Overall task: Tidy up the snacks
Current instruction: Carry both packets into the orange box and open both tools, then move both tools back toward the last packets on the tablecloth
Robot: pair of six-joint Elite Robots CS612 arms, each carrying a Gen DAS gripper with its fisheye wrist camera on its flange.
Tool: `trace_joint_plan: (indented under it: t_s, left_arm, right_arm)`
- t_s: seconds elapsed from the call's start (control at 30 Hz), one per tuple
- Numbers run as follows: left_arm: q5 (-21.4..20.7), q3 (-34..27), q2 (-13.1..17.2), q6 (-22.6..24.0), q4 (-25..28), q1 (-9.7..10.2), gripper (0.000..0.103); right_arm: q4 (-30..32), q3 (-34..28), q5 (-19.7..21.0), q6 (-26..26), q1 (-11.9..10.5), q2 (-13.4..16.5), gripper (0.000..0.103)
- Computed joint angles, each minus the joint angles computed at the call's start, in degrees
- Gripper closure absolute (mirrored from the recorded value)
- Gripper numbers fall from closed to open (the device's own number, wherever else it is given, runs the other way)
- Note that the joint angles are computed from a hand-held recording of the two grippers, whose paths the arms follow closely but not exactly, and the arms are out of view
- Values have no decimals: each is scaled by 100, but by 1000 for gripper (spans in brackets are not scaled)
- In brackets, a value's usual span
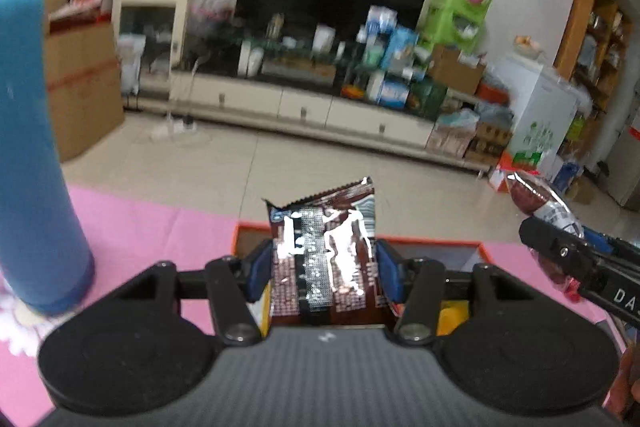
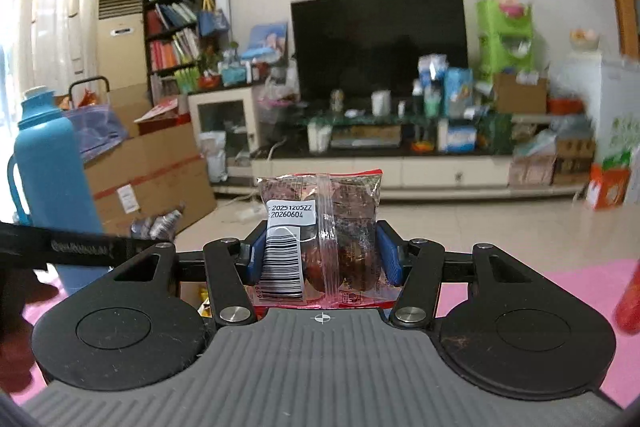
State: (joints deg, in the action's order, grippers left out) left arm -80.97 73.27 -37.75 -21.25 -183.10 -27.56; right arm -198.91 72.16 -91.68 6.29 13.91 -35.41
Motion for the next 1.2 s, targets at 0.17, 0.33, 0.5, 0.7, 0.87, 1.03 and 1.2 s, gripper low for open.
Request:
trace_joint_plan:
  t_s: [0.17,0.33,0.5,0.7,0.87,1.03,1.2]
  left_arm:
    - [261,-463,283,210,667,32,49]
    - [95,-688,459,296,1041,81,49]
    - [138,-714,525,549,1196,52,48]
    - [162,-632,489,492,997,44,44]
    - [144,-543,414,293,819,58,33]
    - [95,-244,187,269,213,24,28]
    - [113,235,-128,567,-466,-111,26]
  right_arm:
    - [984,-513,-4,199,-40,310,64]
    - [1916,-940,-151,194,5,570,64]
    - [2237,-1117,-300,-31,75,703,64]
    - [2144,-1053,-213,112,48,689,63]
    - [2058,-1001,-145,213,29,656,57]
    - [1201,-684,-161,307,32,475,33]
    - [191,-77,-360,272,62,105,14]
